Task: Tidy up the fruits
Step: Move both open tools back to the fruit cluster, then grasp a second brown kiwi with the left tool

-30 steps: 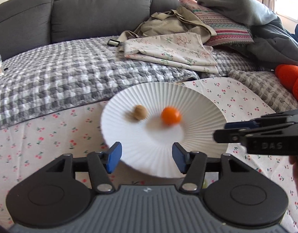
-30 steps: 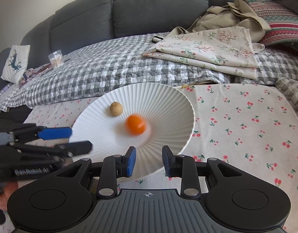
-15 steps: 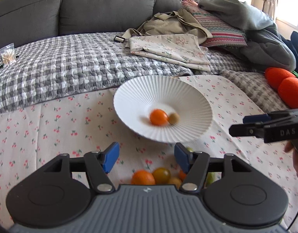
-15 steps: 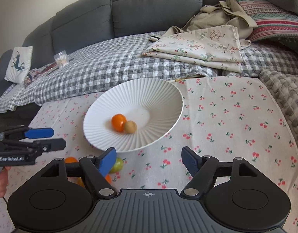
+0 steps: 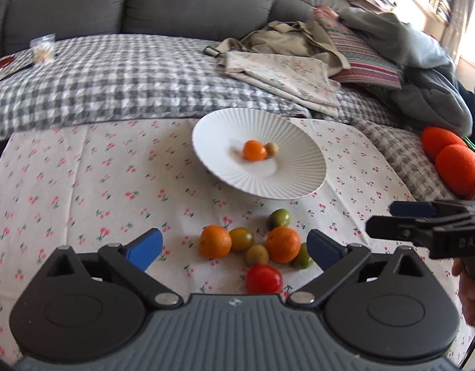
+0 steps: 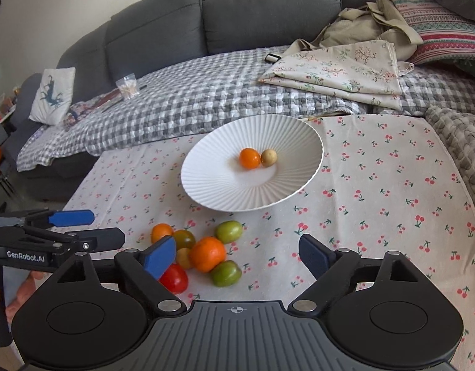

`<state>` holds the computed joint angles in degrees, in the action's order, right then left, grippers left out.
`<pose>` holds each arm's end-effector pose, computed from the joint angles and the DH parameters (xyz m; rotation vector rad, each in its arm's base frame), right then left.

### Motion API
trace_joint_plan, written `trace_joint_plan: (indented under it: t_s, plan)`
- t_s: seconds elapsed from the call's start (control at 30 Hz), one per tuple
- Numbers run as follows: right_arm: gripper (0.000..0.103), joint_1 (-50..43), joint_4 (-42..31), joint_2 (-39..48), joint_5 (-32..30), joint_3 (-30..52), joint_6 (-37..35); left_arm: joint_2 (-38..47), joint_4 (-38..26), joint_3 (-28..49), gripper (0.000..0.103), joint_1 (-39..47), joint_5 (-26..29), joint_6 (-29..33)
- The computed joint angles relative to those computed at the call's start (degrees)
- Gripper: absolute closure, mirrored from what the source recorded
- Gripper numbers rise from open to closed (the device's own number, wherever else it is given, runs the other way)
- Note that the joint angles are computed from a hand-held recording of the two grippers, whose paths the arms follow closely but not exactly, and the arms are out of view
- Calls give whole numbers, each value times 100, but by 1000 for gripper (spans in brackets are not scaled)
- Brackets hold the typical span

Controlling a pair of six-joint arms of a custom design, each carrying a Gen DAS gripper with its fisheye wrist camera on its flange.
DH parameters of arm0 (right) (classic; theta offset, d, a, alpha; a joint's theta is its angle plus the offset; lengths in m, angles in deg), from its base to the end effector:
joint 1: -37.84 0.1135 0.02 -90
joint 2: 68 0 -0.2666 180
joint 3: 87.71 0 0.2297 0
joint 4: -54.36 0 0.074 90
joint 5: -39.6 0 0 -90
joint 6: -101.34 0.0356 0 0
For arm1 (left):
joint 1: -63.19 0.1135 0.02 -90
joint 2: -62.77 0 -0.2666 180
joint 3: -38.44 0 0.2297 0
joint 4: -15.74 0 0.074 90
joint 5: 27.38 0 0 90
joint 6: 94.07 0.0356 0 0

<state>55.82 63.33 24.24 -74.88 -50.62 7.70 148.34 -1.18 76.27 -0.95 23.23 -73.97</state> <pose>0.2193 0.0867 0.1146 -0.6457 2.2825 0.6273 0.1064 -0.1677 0.1176 -0.3059 2.3295 -0.1574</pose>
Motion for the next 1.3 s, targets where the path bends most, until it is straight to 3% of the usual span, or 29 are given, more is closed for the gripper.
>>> trace_joint_plan:
  t_s: [0.17, 0.23, 0.37, 0.5, 0.7, 0.93, 1.13, 1.27, 1.3]
  plan:
    - [8, 119, 383, -165, 233, -330, -120, 389, -735, 346, 1, -322, -395, -723]
    - [7, 129, 365, -207, 172, -335, -140, 544, -773, 438, 1, -382, -360, -707]
    - [4, 221, 568, -241, 100, -453, -177, 612, -360, 383, 1, -389, -147, -370]
    - [4, 358, 709, -163, 285, -510, -252, 677, -511, 500, 1, -368, -66, -384]
    - [4, 246, 793, 13, 275, -484, -216, 660, -196, 314, 1, -213, 209, -262]
    - [4, 107, 857, 314, 269, -392, -105, 1232, 473, 339, 2, -326, 590, 236]
    - [4, 54, 948, 647, 195, -331, -41, 1858, 1090, 420, 5, -482, 600, 711]
    - [4, 150, 1189, 978, 290, -335, -93, 2193, 1531, 359, 17, -465, 714, 915]
    - [4, 174, 1223, 1064, 290, -323, -104, 2273, 1632, 345, 28, -441, 779, 1001]
